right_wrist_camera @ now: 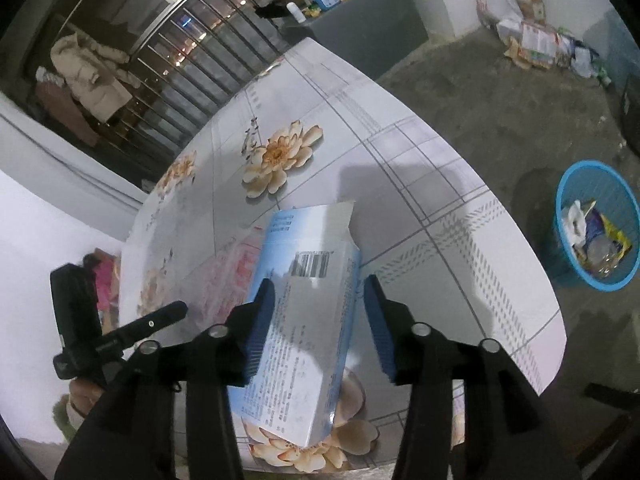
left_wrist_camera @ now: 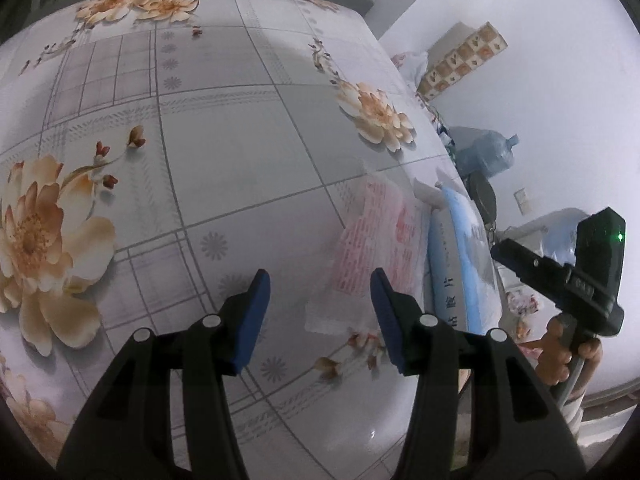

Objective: Collect trash
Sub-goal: 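Lift the box with the right gripper while the left gripper grasps the clear red-print bag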

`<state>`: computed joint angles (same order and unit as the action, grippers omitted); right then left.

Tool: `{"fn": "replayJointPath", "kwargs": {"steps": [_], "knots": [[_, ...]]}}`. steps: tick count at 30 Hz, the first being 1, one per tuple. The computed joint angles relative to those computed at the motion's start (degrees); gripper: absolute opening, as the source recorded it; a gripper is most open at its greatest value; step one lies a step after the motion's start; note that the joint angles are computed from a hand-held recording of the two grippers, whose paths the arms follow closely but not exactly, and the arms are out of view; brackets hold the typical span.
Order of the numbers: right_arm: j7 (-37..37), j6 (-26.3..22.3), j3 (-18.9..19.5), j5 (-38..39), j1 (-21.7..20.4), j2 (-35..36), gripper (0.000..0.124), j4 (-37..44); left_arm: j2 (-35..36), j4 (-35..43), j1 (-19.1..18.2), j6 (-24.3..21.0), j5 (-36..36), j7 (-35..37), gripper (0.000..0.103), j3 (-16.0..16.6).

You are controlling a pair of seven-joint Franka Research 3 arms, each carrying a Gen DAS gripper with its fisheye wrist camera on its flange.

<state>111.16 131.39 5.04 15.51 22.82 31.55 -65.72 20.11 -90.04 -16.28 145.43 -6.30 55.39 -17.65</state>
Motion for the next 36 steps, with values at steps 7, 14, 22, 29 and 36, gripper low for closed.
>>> {"fn": "replayJointPath", "kwargs": {"steps": [7, 14, 22, 29, 36], "knots": [[0.94, -4.06, -1.41, -5.45, 2.64, 1.95, 0.066, 4.33, 0.96, 1.11, -0.05, 0.21, -0.23, 0.24, 0.049, -0.21], [-0.23, -10.47, -2.41, -10.75, 5.7, 6.58, 0.076, 12.88, 1.15, 1.04, 0.02, 0.71, -0.31, 0.36, 0.049, -0.33], [-0.79, -13.68, -3.16, -12.92, 7.15, 8.23, 0.077, 15.98, 1.11, 0.88, 0.14, 0.96, -0.59, 0.62, 0.049, -0.46], [-0.85, -13.54, -3.29, -13.49, 7.42, 7.86, 0.077, 15.27, 1.06, 0.85, 0.07, 0.9, -0.42, 0.62, 0.049, -0.39], [-0.24, -12.12, -3.33, -13.68, 7.21, 6.41, 0.063, 12.76, 1.25, 1.22, 0.04, 0.66, -0.19, 0.65, 0.049, -0.3]]}}
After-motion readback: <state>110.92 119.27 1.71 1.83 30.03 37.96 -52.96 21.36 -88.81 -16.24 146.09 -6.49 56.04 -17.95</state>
